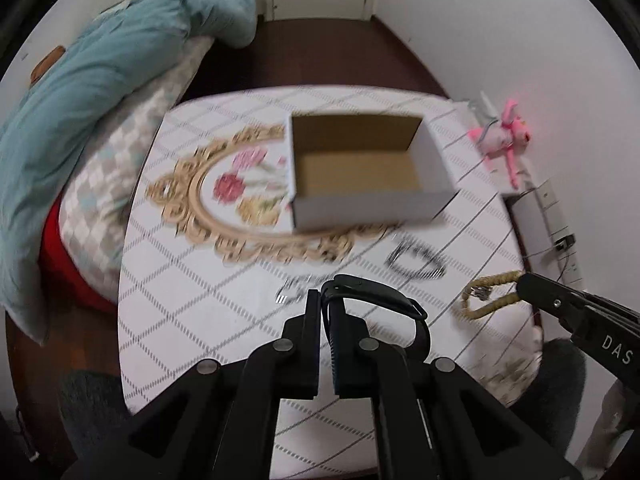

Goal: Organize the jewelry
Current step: 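Carry the watch into the box with the left tool while the right tool drops the bead bracelet in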

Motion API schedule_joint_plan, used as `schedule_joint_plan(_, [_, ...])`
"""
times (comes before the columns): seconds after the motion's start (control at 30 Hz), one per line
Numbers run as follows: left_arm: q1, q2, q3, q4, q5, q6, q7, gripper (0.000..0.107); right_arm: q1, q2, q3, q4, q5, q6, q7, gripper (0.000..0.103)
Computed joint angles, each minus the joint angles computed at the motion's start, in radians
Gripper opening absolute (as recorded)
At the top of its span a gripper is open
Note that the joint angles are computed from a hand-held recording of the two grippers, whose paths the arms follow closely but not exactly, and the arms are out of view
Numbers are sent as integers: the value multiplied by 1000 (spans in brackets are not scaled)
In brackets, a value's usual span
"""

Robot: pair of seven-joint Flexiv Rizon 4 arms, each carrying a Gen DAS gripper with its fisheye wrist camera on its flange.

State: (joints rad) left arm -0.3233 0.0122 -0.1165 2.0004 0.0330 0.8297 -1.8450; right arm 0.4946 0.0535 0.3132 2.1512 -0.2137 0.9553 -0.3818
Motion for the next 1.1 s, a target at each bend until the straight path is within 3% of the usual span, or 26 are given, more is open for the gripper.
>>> schedule_joint_plan(0.3, [19,-160,2,-212,-35,-4,62,2,-32,-95,-60,-193,-30,20,-144,9])
schedule_joint_plan(0.53, [28,-297,20,-366,-70,-68,104,2,-57,-245,-86,-378,73,-28,-291,9])
schedule_joint_plan(0.7, [35,-380,35,-467,-105,-155,89,9,-77,-336,-84,-478,157,-52,-372,9])
schedule_joint_plan(0.8, [36,-415,40,-512,-113,-206,85,10,-106,-390,-59,-561,263,-134,-466,10])
schedule_joint_plan(0.83, [35,-422,43,-522,-112,-219,83,16,-110,-409,-58,-585,277,-169,-488,10])
schedule_joint_plan(0.87, [34,-424,46,-525,-109,-223,83,31,-109,-418,-61,-596,285,-196,-494,11])
schedule_joint_plan(0.9, [30,-422,52,-523,-99,-222,77,43,-108,-427,-66,-604,290,-223,-496,17])
schedule_joint_plan(0.93, [26,-420,57,-523,-88,-222,69,67,-105,-428,-72,-599,285,-232,-495,23])
schedule_joint_plan(0.97, [25,-410,60,-504,-84,-198,66,77,-99,-417,-79,-577,271,-228,-487,37])
schedule_joint_plan(1.0, [24,-401,62,-488,-78,-177,65,77,-94,-409,-86,-561,257,-223,-479,51])
schedule_joint_plan(1.1, [9,-387,83,-469,-15,-169,33,81,-72,-384,-107,-510,184,-220,-441,61])
